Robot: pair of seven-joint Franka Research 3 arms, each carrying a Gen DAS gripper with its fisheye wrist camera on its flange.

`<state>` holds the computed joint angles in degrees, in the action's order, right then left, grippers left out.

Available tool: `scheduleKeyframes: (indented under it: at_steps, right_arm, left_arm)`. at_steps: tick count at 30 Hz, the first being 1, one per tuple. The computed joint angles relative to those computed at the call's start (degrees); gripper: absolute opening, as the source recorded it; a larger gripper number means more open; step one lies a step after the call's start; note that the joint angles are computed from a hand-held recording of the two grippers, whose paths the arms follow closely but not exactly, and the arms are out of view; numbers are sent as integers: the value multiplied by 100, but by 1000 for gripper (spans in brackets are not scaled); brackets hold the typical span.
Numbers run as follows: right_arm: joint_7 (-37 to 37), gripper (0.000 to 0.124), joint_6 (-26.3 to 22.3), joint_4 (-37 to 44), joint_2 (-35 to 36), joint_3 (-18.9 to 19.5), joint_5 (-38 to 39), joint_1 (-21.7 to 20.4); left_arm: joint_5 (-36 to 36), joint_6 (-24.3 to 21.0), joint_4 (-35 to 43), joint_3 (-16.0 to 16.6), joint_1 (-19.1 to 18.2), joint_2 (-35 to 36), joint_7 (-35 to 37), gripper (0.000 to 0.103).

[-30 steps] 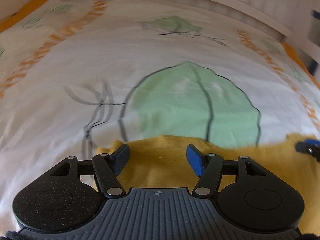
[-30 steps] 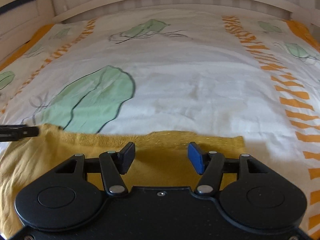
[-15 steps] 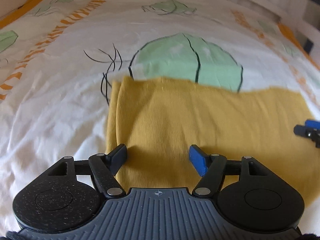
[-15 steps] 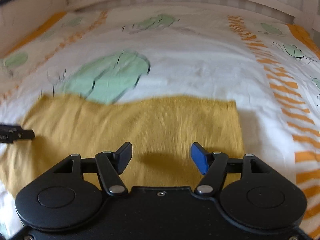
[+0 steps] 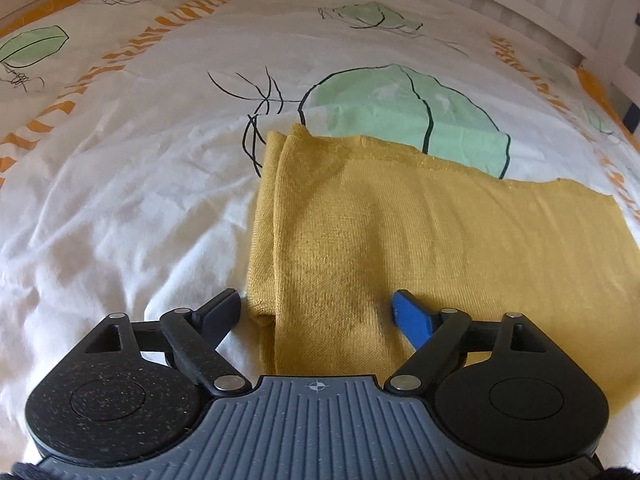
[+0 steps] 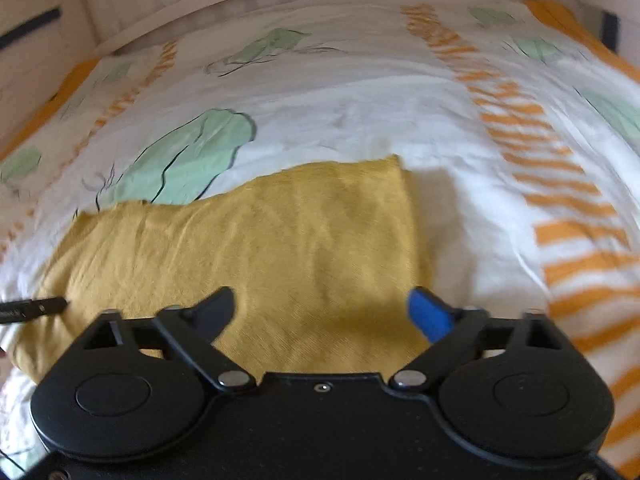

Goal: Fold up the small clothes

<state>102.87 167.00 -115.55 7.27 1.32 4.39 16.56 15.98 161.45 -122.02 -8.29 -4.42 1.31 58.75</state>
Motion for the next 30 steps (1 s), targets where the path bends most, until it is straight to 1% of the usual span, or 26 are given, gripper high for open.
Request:
scheduleKeyframes:
  at_steps: [3, 5, 6, 9, 10, 12, 16, 18, 22, 26, 27, 28, 30]
  right_arm:
    - [261, 101, -137, -262, -255, -40, 164, -80]
    - [325, 103, -126, -440, -377, -12, 488, -185]
    - [252, 103, -149, -485, -399, 19, 768, -245]
    - [-561, 103, -327, -485, -374, 169, 2202, -437]
    - [-893, 103, -296, -474, -349, 213, 2609, -472]
    - [-1521, 103, -311, -402, -301, 277, 3177, -512]
    - [-3087, 103, -631, -47, -86, 434, 4587, -649]
    - [-3673, 103, -780, 124, 56, 481, 5226, -695]
    - [-4366, 103, -809, 362, 258, 547, 5988, -724]
    - [-4889, 103, -925, 416, 293, 557, 6884, -815]
    - [-4967, 103, -977, 420, 290, 540, 7076, -832]
    - [-4990, 103, -1032, 426, 289, 513, 7170, -837]
    - [-4938, 103, -1106, 443, 293, 460, 7173, -821]
  left_arm:
    - [-276, -33, 17, -14, 8, 10, 251, 89]
    - [-395, -17, -28, -16, 12, -15, 365, 91]
    - [-412, -15, -37, -16, 11, -21, 395, 92]
    - [-529, 38, -45, -19, 12, -2, 499, 96]
    - [-570, 59, -51, -20, 13, 2, 519, 97]
    - [-610, 81, -54, -21, 11, 9, 525, 99]
    - [-497, 70, -26, -17, -4, 33, 357, 102]
    - [-359, 21, 13, -16, -16, 50, 241, 102]
    - [-404, -61, 75, -28, -14, 71, 319, 102]
    - [-985, -309, 185, -66, -3, 1, 712, 102]
    - [-1112, -289, 186, -74, -13, -45, 762, 102]
    - [-1223, -171, 155, -87, -34, -107, 802, 102]
    - [-1104, 21, 144, -110, -94, -192, 693, 102]
